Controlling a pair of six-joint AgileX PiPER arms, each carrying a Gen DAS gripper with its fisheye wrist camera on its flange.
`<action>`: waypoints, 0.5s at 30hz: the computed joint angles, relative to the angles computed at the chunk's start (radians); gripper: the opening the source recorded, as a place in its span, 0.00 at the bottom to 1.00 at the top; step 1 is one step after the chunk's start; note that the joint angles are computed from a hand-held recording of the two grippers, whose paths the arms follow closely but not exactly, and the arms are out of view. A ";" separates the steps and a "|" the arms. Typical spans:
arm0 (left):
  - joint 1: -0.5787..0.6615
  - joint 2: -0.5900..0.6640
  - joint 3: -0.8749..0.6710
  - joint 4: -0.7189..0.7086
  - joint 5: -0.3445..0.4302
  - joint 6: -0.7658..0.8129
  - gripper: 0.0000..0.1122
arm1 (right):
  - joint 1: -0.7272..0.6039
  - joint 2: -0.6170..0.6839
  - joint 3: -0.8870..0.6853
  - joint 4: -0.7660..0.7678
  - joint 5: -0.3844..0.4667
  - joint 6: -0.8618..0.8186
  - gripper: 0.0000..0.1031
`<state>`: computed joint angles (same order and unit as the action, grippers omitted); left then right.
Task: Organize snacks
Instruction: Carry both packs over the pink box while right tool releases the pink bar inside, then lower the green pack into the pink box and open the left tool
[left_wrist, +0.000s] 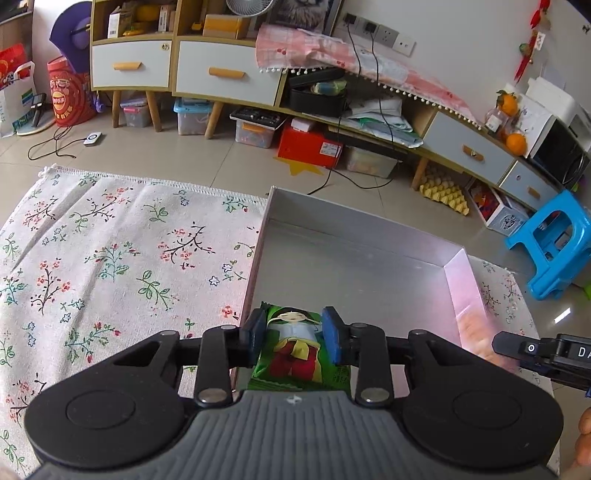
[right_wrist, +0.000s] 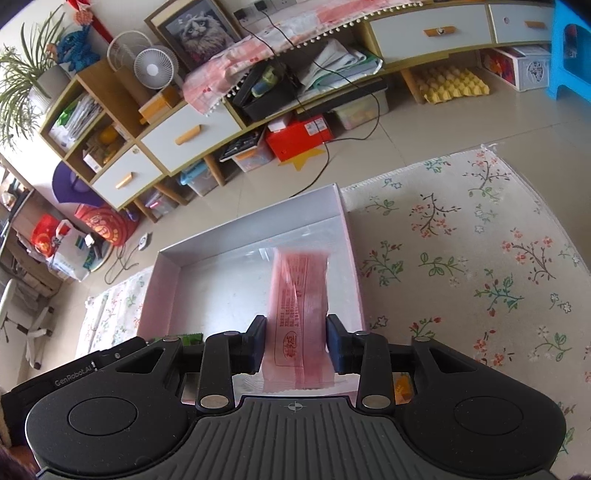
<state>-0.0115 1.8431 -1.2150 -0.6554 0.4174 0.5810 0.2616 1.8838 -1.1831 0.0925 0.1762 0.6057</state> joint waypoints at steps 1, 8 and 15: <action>0.001 -0.003 0.001 0.001 0.002 -0.002 0.27 | -0.002 -0.001 0.000 0.005 0.001 -0.002 0.34; 0.018 -0.007 -0.008 -0.018 0.029 0.027 0.24 | -0.013 -0.013 0.001 0.029 0.036 -0.024 0.34; -0.009 -0.052 0.015 0.091 0.006 -0.039 0.18 | -0.038 -0.040 0.026 0.105 0.039 -0.088 0.35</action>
<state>-0.0210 1.7910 -1.1996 -0.5639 0.4235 0.5418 0.2238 1.8434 -1.1572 0.1971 0.2151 0.5181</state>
